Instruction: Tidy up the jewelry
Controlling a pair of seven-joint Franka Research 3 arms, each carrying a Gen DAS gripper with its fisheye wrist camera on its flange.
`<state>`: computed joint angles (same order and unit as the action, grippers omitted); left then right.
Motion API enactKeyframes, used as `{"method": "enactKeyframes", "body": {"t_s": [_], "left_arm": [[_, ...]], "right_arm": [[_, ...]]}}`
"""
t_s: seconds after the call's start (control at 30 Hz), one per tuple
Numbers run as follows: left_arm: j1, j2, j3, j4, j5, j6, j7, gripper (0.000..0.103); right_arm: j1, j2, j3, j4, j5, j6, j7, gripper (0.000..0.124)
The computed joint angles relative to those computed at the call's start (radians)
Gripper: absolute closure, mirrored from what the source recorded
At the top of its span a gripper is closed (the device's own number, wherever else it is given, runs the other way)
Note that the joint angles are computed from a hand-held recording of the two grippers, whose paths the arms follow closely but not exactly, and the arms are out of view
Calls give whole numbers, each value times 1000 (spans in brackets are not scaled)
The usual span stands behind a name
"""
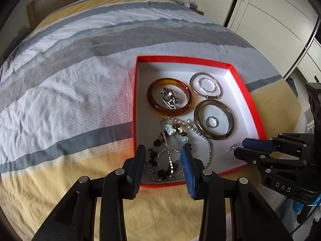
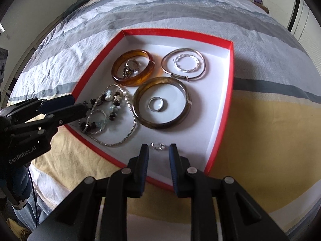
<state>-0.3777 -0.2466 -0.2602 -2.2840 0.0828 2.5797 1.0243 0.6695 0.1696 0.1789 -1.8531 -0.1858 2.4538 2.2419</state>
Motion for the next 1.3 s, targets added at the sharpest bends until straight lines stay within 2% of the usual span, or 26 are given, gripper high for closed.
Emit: {"method": "enactKeyframes", "body": {"t_s": [0.1,0.37,0.53,0.7,1.07,1.3], "left_arm": [[4,-39,-4,-16,15,-5,-21,57],[11,-180,-10,-85,62,-52,-94,46],[19,-321,-11,-166,91,-87,-155,41],[27,-476,-8,-262,120,-122,-216,27],[22,-783,32,-396,142,-322,-223,27],[25,-932,34,-434,156,-443,-201,27]], "right_arm": [[10,-19,-1,-6,-33,1,39,100],[27,-67,22,-9,-124,-7,142,98],[44,-81,44,7,-172,-4,188,97],[73,-69,62,41,-207,-8,215,95],[183,6,71,176,-284,-86,257,95],[252,45,57,245,-343,-121,301,94]]}}
